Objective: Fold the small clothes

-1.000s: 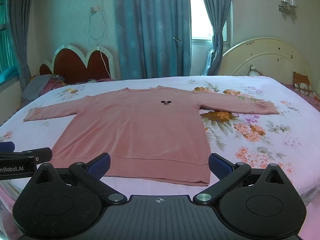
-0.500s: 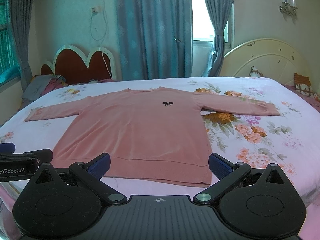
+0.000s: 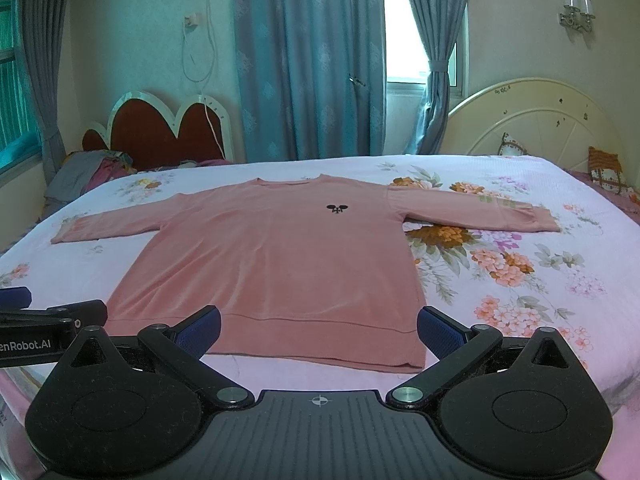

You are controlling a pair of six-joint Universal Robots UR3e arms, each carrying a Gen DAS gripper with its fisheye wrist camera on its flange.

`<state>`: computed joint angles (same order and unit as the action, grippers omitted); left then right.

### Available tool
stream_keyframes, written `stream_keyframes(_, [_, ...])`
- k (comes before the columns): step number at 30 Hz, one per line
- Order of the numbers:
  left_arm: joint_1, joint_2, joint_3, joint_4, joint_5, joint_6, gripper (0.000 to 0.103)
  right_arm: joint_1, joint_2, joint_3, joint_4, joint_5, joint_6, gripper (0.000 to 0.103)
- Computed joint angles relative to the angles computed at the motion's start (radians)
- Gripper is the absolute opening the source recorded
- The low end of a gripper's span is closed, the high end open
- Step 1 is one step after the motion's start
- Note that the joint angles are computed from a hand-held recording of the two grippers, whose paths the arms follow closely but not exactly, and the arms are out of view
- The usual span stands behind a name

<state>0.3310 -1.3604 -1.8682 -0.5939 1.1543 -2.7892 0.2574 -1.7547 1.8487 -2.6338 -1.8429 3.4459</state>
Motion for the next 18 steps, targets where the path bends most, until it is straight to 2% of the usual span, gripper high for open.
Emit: stream_keyframes(18, [0.032,0.024,-0.014,-0.011,-0.028,0.017,0.103,0.027,0.016,-0.021,-0.001,-0.024,0.003,0.103])
